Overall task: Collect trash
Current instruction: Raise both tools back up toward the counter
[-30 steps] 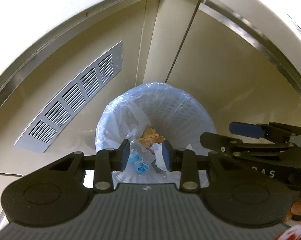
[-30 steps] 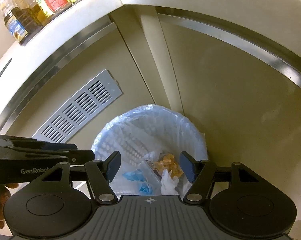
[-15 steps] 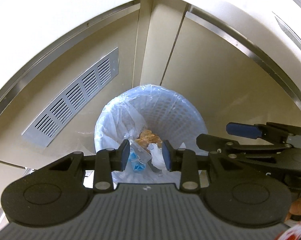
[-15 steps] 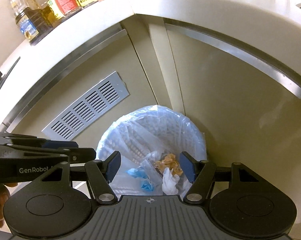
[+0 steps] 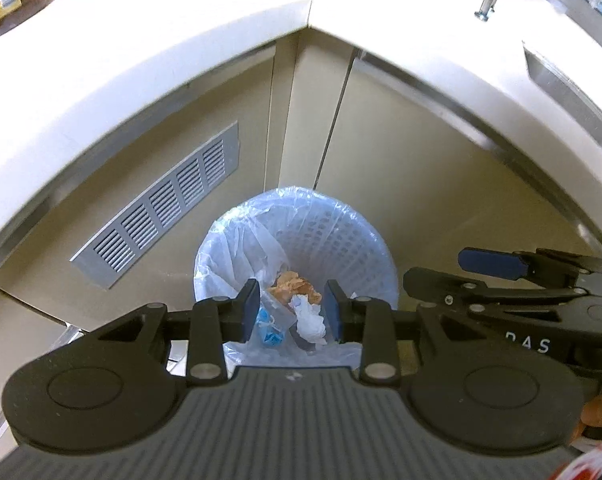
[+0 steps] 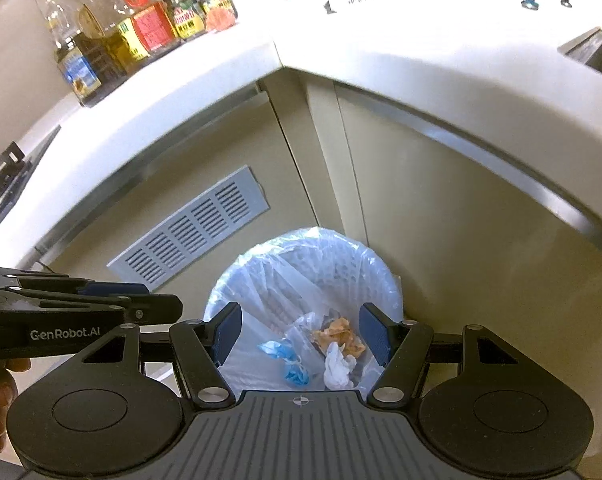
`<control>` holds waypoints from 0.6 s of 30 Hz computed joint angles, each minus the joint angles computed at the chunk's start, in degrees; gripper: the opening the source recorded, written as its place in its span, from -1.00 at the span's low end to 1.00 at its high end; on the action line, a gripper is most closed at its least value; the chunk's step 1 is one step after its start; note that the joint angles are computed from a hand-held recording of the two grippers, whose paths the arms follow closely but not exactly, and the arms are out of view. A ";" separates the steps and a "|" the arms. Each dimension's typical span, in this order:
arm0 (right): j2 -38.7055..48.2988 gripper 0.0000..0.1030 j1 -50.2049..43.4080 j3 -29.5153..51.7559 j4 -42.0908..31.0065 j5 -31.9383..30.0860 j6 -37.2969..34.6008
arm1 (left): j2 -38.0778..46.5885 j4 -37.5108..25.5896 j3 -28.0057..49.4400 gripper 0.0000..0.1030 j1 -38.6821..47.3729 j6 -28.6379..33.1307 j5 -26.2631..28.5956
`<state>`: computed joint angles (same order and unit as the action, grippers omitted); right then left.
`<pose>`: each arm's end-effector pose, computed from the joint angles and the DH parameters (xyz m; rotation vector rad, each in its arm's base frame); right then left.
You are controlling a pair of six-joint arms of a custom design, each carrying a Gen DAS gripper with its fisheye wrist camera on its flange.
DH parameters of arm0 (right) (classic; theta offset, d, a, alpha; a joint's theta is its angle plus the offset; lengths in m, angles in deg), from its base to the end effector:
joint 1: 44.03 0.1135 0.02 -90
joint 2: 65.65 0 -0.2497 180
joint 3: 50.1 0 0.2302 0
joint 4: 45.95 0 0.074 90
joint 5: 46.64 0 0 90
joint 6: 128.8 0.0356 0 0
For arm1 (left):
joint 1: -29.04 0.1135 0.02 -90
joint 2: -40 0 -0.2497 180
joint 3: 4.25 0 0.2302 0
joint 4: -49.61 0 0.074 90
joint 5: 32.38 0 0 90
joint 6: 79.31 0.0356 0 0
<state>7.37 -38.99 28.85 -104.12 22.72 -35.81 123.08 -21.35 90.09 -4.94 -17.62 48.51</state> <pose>0.2397 0.0337 0.2913 -0.1975 2.4609 0.5066 0.2277 -0.1467 0.3121 0.0727 2.6024 -0.1870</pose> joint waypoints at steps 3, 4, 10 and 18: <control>-1.16 0.27 -0.81 2.13 -1.82 -0.85 -0.28 | -0.58 -2.16 2.72 -0.39 -0.44 0.40 -0.65; -1.39 0.27 -1.01 3.04 -2.40 -1.01 -0.38 | -0.58 -2.89 3.86 -0.39 -0.54 0.70 -1.00; 0.11 0.27 -1.83 10.50 -5.06 -1.26 0.64 | 1.24 -6.36 13.21 -0.39 0.99 3.57 -1.18; 9.81 0.27 -1.92 24.76 -5.25 1.60 4.19 | 10.70 -8.40 29.96 -0.37 7.70 11.52 1.08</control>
